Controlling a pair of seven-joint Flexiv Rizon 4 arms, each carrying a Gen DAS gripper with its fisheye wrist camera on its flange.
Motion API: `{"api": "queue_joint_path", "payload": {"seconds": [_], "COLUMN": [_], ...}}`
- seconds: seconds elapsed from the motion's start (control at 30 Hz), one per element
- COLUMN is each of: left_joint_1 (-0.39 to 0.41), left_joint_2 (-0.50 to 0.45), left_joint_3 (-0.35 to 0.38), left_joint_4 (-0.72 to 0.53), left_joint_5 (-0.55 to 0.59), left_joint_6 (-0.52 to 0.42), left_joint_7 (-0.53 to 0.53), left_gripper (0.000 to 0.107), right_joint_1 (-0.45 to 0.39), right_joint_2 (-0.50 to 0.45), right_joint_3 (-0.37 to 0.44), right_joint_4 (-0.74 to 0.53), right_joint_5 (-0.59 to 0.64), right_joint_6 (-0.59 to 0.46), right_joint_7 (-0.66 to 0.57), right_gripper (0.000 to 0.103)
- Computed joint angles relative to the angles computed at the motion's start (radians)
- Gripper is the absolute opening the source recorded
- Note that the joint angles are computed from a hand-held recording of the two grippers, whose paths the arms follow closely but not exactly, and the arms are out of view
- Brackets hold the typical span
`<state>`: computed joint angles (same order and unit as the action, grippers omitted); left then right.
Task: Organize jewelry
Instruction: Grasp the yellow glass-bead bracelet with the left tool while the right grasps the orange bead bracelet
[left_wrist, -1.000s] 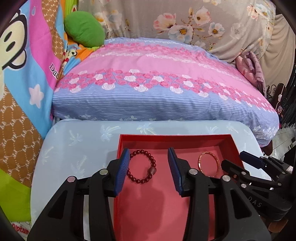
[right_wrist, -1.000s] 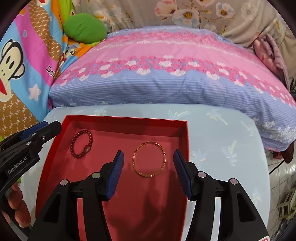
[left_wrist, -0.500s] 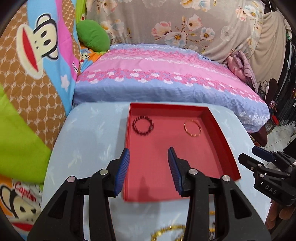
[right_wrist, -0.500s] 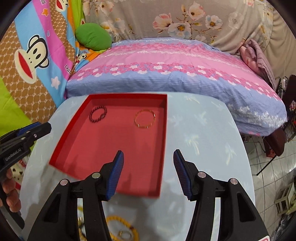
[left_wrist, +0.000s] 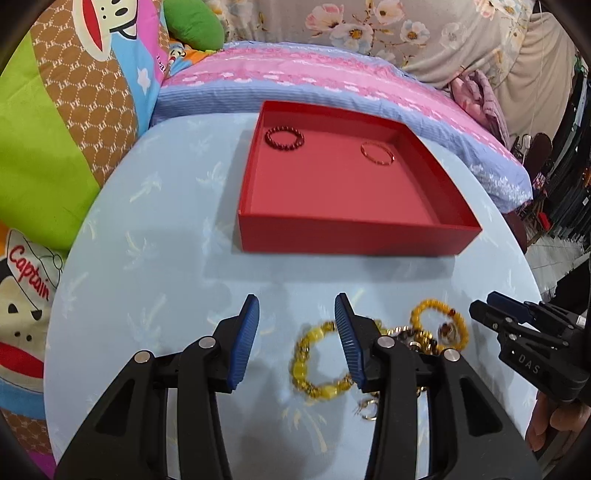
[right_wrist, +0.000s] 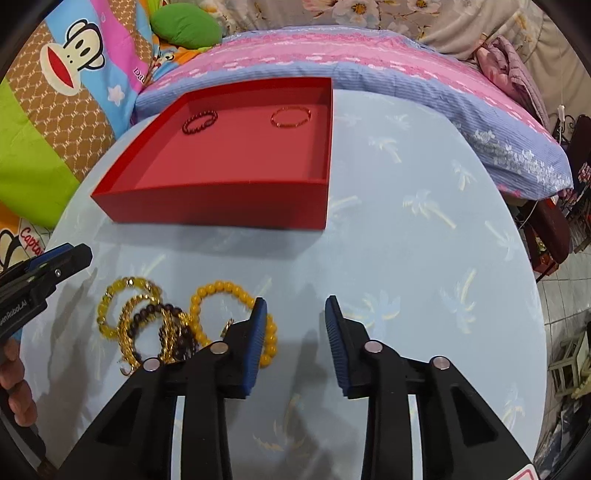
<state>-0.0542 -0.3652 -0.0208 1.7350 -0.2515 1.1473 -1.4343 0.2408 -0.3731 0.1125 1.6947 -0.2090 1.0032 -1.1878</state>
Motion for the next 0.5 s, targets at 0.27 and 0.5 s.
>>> {"api": "queue_joint_path", "payload": {"seconds": [0.27, 0.5], "left_joint_1": [-0.015, -0.029], "left_joint_2": [-0.005, -0.013], "left_joint_3": [0.005, 0.020], "left_joint_4": [0.027, 0.032], "left_joint_5": [0.026, 0.066], "left_joint_6": [-0.020, -0.017], "left_joint_7": [-0.005, -0.024], "left_gripper": [0.040, 0.037], "right_joint_1": [0.006, 0.025], "right_joint_2": [-0.005, -0.007], "right_joint_3": [0.005, -0.013], "right_joint_4": [0.022, 0.041], "right_joint_5": [0.003, -0.047], "right_joint_6": [0.005, 0.027], "right_joint_7": [-0.002, 0.016], "right_gripper": [0.023, 0.019]}}
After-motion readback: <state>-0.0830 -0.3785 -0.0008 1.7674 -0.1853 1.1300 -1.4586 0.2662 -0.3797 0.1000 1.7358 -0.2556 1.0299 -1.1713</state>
